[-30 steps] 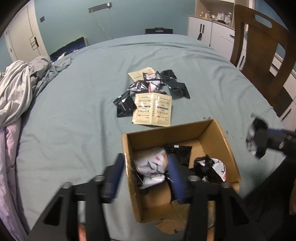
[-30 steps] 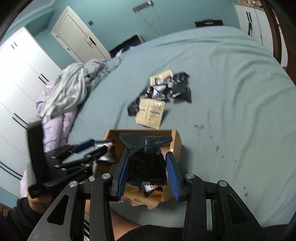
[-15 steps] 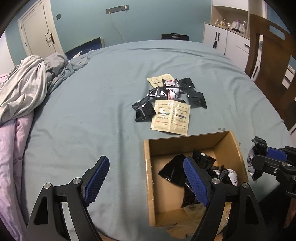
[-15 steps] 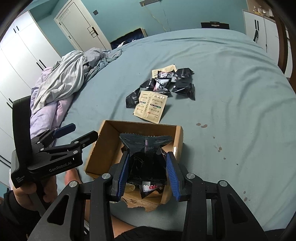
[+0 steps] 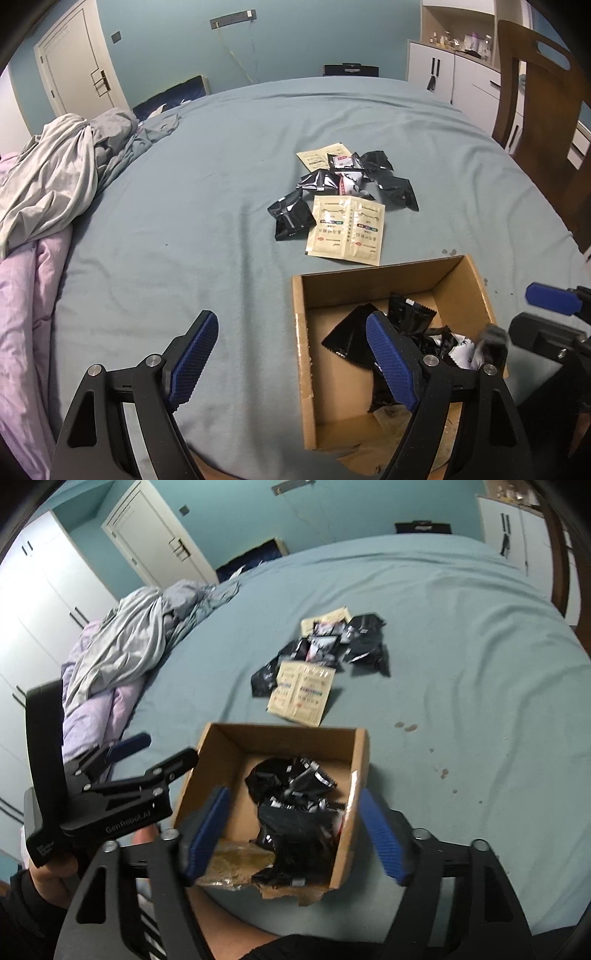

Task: Organize snacks
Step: 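Open the left gripper and lift both grippers from the box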

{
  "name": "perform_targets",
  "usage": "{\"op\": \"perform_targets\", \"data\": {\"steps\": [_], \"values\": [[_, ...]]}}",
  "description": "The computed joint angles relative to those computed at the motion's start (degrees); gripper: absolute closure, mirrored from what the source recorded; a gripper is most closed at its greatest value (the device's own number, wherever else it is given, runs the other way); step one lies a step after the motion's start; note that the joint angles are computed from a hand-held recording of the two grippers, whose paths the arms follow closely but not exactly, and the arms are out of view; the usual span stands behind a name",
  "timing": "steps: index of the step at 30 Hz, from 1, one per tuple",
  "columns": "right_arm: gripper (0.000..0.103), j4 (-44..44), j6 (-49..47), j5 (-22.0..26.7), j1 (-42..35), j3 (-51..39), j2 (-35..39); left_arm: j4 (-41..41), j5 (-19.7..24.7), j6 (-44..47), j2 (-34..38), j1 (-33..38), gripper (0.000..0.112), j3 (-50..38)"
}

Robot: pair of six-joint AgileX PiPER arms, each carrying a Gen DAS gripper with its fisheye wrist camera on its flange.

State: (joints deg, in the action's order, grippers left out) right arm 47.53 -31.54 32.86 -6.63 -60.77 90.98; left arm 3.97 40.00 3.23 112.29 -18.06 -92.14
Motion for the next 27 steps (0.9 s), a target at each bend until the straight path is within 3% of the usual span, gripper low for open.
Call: {"op": "perform_targets", "data": {"steps": [9,12,18,23,27], "values": [[0.026,-13.6,13.5,-2.3,3.7,-1.0,-0.7,1.2,0.7,-0.6,0.7,-0.3,0.029,-0.6],[0.026,-24.1,23.6,-4.9,6.6,-0.5,-1.8,1.3,0.6,-0.7,0.6,-0.5,0.029,-0.5],[0.026,-36.0,32.3,-5.2,11.0,-1.2,-2.4,1.3,0.3,-0.7,0.3,-0.3,0.029,-0.4],[0.026,-39.3,33.8,-4.8,12.1,-2.0,-2.2,0.0,1.6,0.1,0.9,0.0,0.029,-1.4],[0.026,-36.7,30.8,-2.6,10.9,-5.4,0.7,-1.4,3.3,0.7,1.9,0.2,0.029,-3.3]]}}
